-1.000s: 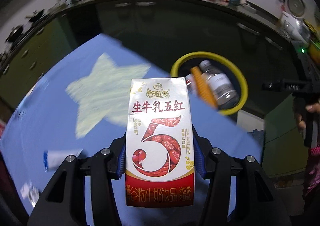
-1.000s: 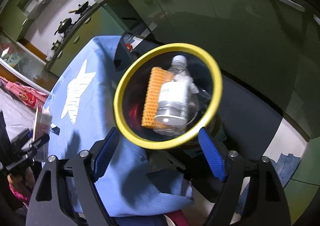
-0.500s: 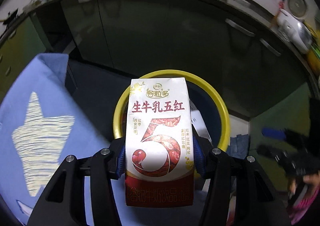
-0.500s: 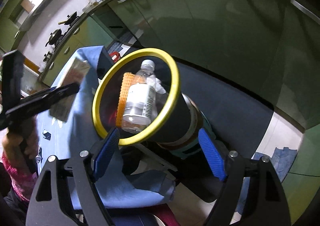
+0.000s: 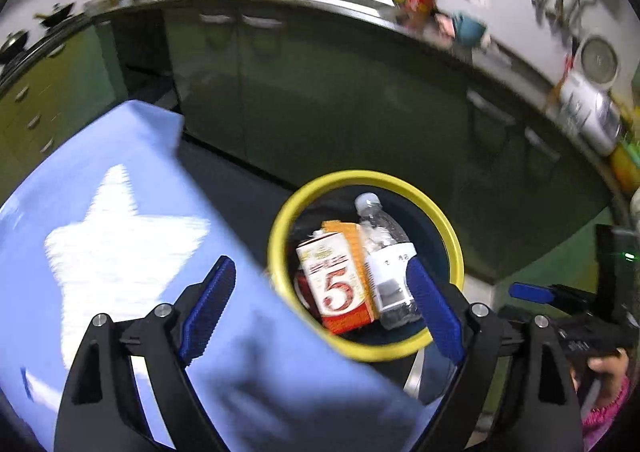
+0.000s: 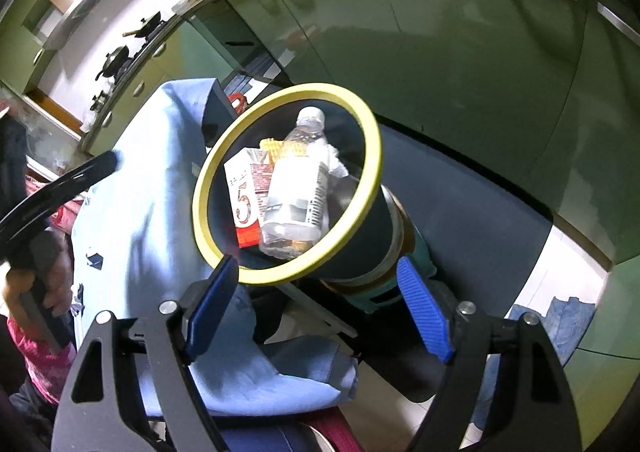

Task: Collect trash
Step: 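Carry the milk carton over the bin and open the left gripper, then grasp the white-and-blue tube packet with the right gripper and lift it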

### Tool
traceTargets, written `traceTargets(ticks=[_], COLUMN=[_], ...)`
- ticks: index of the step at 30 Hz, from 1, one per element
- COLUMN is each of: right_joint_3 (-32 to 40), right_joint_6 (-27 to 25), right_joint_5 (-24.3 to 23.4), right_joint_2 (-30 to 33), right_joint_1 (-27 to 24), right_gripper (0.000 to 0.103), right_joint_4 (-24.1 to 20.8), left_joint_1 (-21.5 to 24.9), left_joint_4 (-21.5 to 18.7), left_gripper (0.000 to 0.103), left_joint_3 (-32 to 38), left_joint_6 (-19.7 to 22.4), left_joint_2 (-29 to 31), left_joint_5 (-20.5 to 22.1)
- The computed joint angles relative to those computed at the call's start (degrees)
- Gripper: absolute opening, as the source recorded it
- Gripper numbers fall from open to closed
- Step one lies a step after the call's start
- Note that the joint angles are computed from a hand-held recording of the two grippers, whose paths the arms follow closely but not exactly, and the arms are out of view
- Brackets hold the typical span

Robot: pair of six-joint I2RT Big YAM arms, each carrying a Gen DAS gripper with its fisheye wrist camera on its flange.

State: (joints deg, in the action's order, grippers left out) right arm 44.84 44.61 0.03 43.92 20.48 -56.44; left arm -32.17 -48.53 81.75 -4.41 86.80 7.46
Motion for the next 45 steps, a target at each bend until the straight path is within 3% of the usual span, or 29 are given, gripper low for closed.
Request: traceTargets(ticks=[5, 9, 13, 17, 21, 23, 26, 30, 35, 40, 45], right_joint_3=[2.20, 4.72, 8.56, 14.85, 22.29, 26.84, 34.18, 44.64, 58.27, 68.31, 72.85], right_joint_6=[0.20, 0.08, -1.93, -6.21, -12.06, -16.07, -23.08, -33.43, -42.63, -46.38, -48.27], right_joint_5=[1.59, 2.61, 3.02, 3.34, 1.02, -0.62, -3.19, -5.39, -8.78, -7.71, -7.11], right_joint_2=[3.13, 6.59, 12.05, 19.72, 28.27, 33.13, 40.23, 49.15, 59.71, 67.64, 71.74], right_joint_1=[2.97, 5.65, 9.06, 13.57, 17.38, 19.17, 21.97, 25.04, 26.53, 27.43, 27.86], right_gripper=[0.077, 0.077, 0.077, 0.078, 0.082, 0.082, 0.082, 0.082, 0.082, 0.077, 0.059], right_joint_4=[-0.31, -0.27, 0.28, 0.59, 2.21, 2.78, 2.79, 0.36, -5.49, -12.14, -15.83], left_joint_1=[7.20, 15.20, 25.20, 37.71, 48.86, 52.07, 54.91, 57.62, 58.02, 58.20, 57.27], left_joint_4=[3.34, 5.15, 6.03, 9.26, 13.10, 15.89, 19.51, 20.55, 22.28, 21.17, 20.55], left_gripper=[0.088, 0.093, 0.094, 0.096, 0.097, 0.097, 0.097, 0.097, 0.098, 0.098, 0.098], left_joint_3=[-10.59, -17.25, -20.38, -22.14, -22.33, -22.88, -23.86, -23.68, -24.63, -24.72, -25.31], left_joint_6=[-0.12, 2.85, 6.07, 9.44, 10.11, 10.12, 9.12, 6.42, 4.49, 4.66, 4.78], left_joint_2=[-11.39, -19.96, -24.90, -26.65, -24.59, -23.12, -21.26, -19.00, -19.03, -19.10, -20.22], left_joint_5=[2.15, 2.81, 4.37, 8.21, 12.81, 11.53, 11.38, 13.95, 13.86, 15.35, 15.04])
